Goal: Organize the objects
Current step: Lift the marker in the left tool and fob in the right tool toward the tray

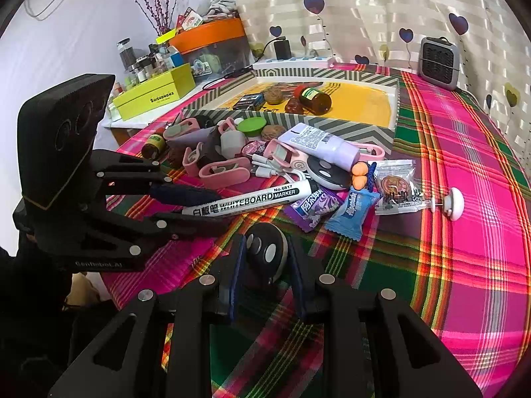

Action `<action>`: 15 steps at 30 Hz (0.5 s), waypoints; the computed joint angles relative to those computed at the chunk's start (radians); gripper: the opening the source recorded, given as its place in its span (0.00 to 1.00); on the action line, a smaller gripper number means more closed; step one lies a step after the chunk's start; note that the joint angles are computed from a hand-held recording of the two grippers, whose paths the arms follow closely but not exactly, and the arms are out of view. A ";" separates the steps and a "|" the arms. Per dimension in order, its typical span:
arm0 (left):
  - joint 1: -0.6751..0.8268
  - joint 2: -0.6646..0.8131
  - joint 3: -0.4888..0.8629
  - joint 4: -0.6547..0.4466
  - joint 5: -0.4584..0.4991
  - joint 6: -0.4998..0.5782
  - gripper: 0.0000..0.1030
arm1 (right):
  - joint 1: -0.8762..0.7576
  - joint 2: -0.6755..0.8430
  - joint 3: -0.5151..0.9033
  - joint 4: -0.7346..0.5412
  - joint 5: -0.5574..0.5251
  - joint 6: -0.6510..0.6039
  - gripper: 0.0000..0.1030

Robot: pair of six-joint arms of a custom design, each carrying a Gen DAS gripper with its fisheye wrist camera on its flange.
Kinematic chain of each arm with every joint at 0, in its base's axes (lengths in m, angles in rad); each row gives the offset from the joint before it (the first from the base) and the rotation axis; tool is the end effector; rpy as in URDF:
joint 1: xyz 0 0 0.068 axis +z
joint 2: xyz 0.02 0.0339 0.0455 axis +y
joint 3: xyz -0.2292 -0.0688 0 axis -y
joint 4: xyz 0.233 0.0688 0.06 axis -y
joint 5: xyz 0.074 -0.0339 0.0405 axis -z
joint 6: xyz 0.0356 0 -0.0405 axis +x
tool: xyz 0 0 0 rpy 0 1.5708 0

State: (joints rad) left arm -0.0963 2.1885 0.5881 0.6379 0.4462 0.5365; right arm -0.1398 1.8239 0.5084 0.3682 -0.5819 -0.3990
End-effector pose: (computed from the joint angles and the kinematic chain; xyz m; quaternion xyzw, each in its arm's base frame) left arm 0.2638 -0.0409 -0.0214 0.3525 0.8637 -0.1422 0.3311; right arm 0.2551 -0.0161 0.0409 -0.2051 0.8928 0.1850 0.3559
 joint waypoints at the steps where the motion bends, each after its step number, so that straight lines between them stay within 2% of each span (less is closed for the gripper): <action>1: 0.003 -0.001 -0.003 0.004 0.000 -0.001 0.14 | -0.001 0.000 -0.002 0.003 -0.001 0.002 0.00; 15: 0.060 -0.006 -0.045 0.039 0.039 -0.022 0.13 | 0.013 -0.034 -0.036 0.026 0.010 0.003 0.00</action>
